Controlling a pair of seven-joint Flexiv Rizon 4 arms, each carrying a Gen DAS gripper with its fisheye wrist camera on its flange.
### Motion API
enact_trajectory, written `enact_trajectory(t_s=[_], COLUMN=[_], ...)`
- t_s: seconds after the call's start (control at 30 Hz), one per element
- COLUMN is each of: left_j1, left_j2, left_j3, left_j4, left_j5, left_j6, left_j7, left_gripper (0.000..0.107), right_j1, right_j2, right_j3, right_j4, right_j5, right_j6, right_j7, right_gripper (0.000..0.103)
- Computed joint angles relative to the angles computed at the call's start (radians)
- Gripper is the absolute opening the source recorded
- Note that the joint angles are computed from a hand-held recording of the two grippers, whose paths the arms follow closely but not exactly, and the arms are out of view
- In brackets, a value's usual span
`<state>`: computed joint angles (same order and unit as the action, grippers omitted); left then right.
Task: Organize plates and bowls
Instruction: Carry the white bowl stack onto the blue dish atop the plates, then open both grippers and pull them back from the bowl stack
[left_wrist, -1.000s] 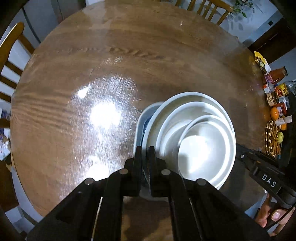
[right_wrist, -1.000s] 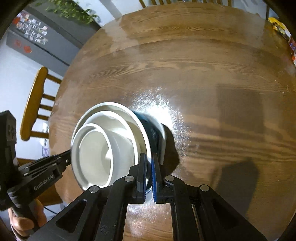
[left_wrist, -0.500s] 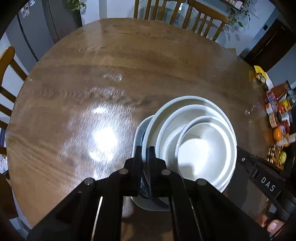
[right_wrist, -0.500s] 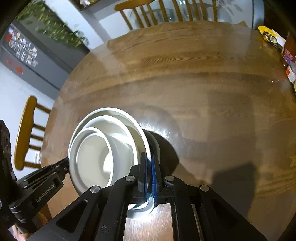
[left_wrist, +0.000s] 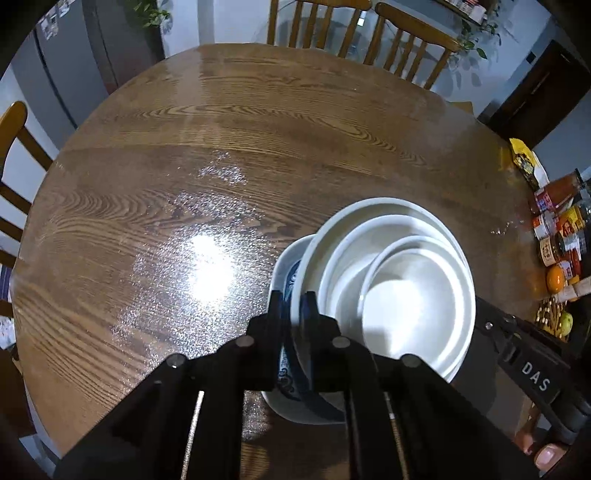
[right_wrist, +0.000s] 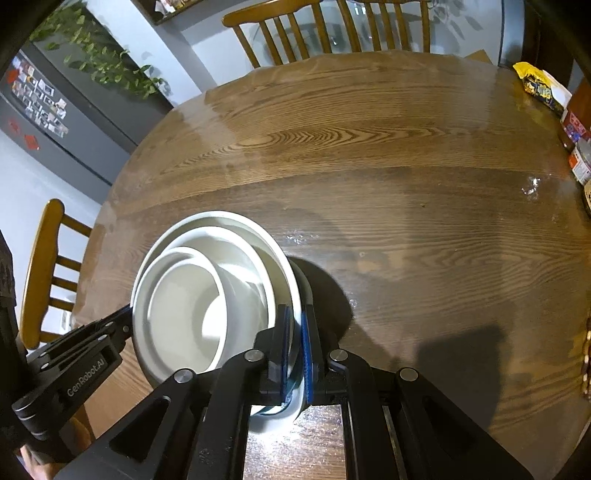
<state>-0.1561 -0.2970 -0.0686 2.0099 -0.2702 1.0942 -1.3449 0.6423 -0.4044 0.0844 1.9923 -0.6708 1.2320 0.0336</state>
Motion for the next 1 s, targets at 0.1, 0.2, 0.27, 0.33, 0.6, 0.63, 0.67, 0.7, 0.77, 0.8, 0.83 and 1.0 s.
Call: enact_trajectory(t_s=[0.1, 0.2, 0.27, 0.33, 0.6, 0.63, 0.67, 0.7, 0.77, 0.8, 0.83, 1.0], left_j1=[0.003, 0.001, -0.012, -0.021, 0.002, 0.004, 0.009, 0.013, 0.014, 0.013, 0.009, 0.007], left_j2=[0.005, 0.014, 0.019, 0.026, 0.073, 0.080, 0.086, 0.095, 0.110, 0.118, 0.119, 0.143], left_j3=[0.004, 0.010, 0.026, 0.038, 0.016, 0.013, 0.006, -0.001, -0.009, -0.013, -0.013, -0.031], left_j4=[0.008, 0.019, 0.019, 0.024, 0.088, 0.095, 0.103, 0.113, 0.129, 0.137, 0.135, 0.164], left_j5=[0.003, 0.021, 0.063, 0.102, 0.070, 0.065, 0.051, 0.034, 0.011, 0.000, -0.003, -0.056], left_j6=[0.014, 0.029, 0.043, 0.077, 0.231, 0.241, 0.249, 0.258, 0.275, 0.281, 0.284, 0.325], left_j7=[0.003, 0.003, -0.015, -0.034, 0.005, 0.013, 0.025, 0.039, 0.056, 0.066, 0.067, 0.122], left_gripper=[0.021, 0.026, 0.029, 0.032, 0.066, 0.066, 0.067, 0.067, 0.067, 0.067, 0.068, 0.072], right_j1=[0.001, 0.000, 0.003, 0.003, 0.000, -0.003, -0.003, -0.007, -0.014, -0.017, -0.020, -0.028], right_j2=[0.004, 0.010, 0.019, 0.030, 0.074, 0.079, 0.087, 0.091, 0.103, 0.106, 0.109, 0.121], right_j3=[-0.001, -0.003, -0.005, -0.008, -0.006, -0.004, -0.004, -0.001, 0.003, 0.007, 0.011, 0.026], right_j4=[0.004, 0.010, 0.014, 0.021, 0.038, 0.040, 0.044, 0.047, 0.055, 0.056, 0.057, 0.061], right_j5=[-0.006, -0.013, -0.027, -0.048, -0.157, -0.170, -0.189, -0.201, -0.230, -0.240, -0.246, -0.280], right_j6=[-0.004, -0.003, -0.014, -0.012, -0.024, -0.023, -0.021, -0.018, -0.003, 0.000, 0.000, 0.002], right_j7=[0.002, 0.010, 0.015, 0.022, 0.084, 0.091, 0.105, 0.115, 0.136, 0.142, 0.146, 0.165], right_gripper=[0.007, 0.007, 0.007, 0.007, 0.007, 0.007, 0.007, 0.007, 0.007, 0.007, 0.007, 0.007])
